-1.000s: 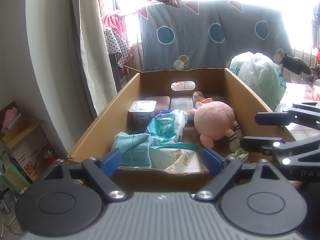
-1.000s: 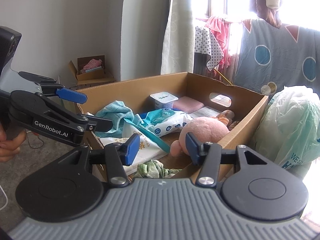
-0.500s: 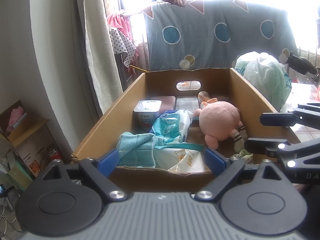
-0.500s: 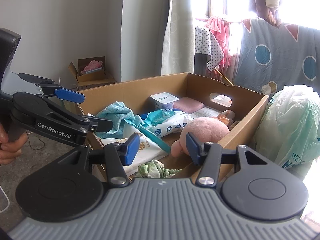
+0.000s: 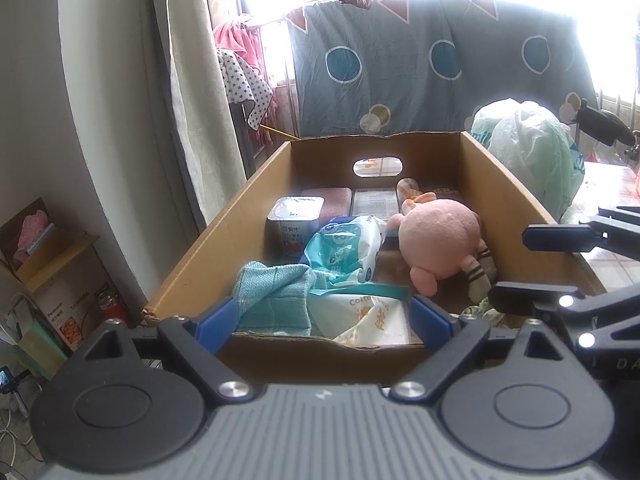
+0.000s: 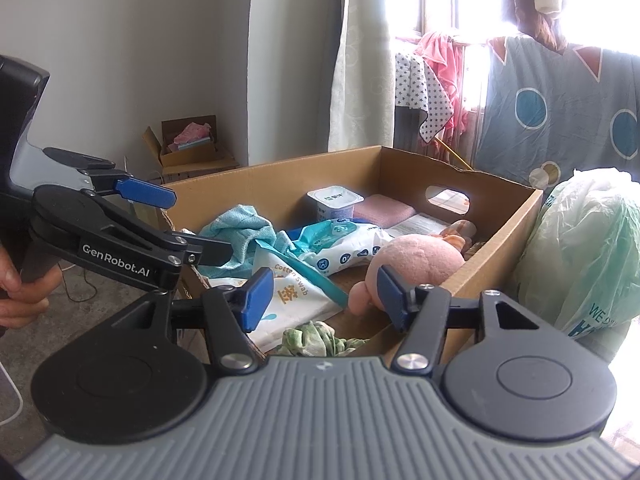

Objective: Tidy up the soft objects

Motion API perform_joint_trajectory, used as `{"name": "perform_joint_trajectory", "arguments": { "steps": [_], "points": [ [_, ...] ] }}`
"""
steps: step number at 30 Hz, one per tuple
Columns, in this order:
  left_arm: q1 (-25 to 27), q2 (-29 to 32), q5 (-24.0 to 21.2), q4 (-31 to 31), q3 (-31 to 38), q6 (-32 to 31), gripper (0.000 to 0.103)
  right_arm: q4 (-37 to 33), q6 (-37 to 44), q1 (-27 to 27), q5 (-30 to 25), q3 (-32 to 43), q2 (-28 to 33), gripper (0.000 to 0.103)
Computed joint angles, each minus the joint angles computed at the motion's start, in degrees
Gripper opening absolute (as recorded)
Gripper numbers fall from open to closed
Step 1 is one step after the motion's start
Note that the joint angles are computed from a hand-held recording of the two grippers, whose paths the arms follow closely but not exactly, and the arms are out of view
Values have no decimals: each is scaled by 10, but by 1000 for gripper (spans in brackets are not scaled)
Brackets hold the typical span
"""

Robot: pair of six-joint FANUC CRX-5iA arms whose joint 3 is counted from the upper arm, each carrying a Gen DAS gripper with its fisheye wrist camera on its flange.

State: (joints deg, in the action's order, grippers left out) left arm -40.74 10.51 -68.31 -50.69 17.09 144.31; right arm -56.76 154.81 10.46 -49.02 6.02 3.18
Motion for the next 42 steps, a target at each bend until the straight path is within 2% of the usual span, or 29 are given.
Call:
{"name": "perform_joint_trajectory", "arguments": {
  "steps": [8, 13, 17, 42],
  "points": [
    [-4, 1, -1, -8, -1, 7, 93, 3, 10, 2, 4, -5, -4, 61],
    [-6, 5, -12, -15, 4, 11, 98, 1, 10, 1, 2, -4, -4, 62],
    [-5, 3, -10, -15, 3, 9, 98, -4, 14, -1, 2, -6, -6, 67],
    [-9, 6, -15, -21, 6, 14, 98, -11, 14, -7, -8, -2, -2, 68]
  ]
}}
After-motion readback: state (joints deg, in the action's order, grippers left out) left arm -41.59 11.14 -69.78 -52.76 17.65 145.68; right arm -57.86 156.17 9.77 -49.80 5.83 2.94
